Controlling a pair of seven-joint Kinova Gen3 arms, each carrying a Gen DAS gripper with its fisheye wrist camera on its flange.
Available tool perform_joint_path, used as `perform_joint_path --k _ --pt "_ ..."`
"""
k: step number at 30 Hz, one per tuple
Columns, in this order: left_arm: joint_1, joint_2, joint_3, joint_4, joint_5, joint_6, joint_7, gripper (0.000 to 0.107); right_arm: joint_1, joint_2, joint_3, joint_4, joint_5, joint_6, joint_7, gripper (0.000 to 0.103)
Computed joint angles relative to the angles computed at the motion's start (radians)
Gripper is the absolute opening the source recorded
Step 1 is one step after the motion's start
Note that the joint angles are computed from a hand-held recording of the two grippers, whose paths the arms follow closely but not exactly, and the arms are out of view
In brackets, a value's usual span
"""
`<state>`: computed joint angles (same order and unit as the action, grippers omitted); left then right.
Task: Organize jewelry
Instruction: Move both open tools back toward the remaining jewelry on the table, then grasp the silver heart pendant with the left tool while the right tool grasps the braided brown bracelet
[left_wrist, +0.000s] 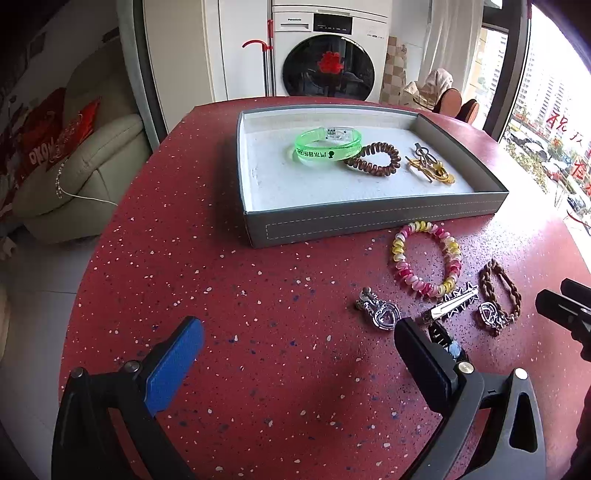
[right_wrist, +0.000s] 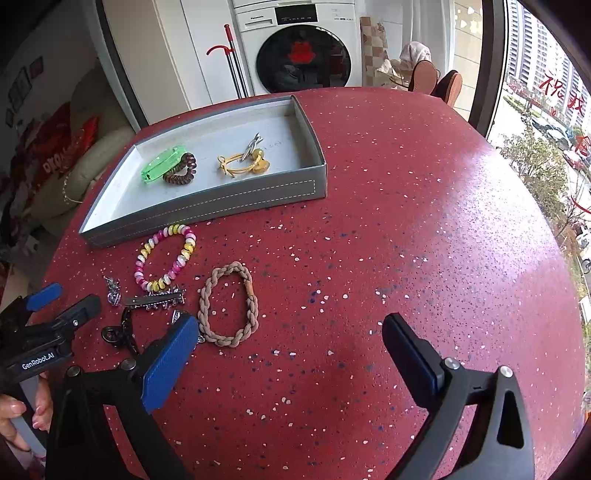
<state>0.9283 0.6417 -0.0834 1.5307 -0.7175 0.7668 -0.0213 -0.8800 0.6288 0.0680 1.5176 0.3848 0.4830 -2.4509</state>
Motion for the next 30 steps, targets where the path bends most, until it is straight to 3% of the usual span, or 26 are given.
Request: perform_joint_path --k 6,11,17,24,27,30 --pt "-0.012 0.020 0.006 -0.039 0.014 0.017 -0.028 0.103 0.011 0.040 -0.024 -0.053 -0.009 0.046 0.040 0.079" --pt "-0.022 0.036 0.010 -0.065 0.038 0.027 -0.060 0.103 -0.022 0.064 -0.001 -0.088 0.016 0.088 0.044 0.073" --pt "-0.007 0.047 -0.003 -0.078 0.035 0.032 -0.069 0.103 -0.038 0.066 -0.003 -0.094 0.054 0.105 0.047 0.058" --pt "-0.004 0.036 -0.003 -0.074 0.027 0.005 -0.093 0.077 -0.028 0.063 -0.028 -0.100 0.046 0.104 0.077 0.028" --pt "-0.005 0.027 -0.003 -0.062 0.026 -0.024 -0.102 0.058 -0.033 0.062 -0.027 -0.101 0.043 0.104 0.084 0.009" --pt "-0.001 0.024 -0.004 -0.059 0.021 -0.031 -0.120 0.032 -0.050 0.053 -0.007 -0.080 0.054 0.084 0.058 0.008"
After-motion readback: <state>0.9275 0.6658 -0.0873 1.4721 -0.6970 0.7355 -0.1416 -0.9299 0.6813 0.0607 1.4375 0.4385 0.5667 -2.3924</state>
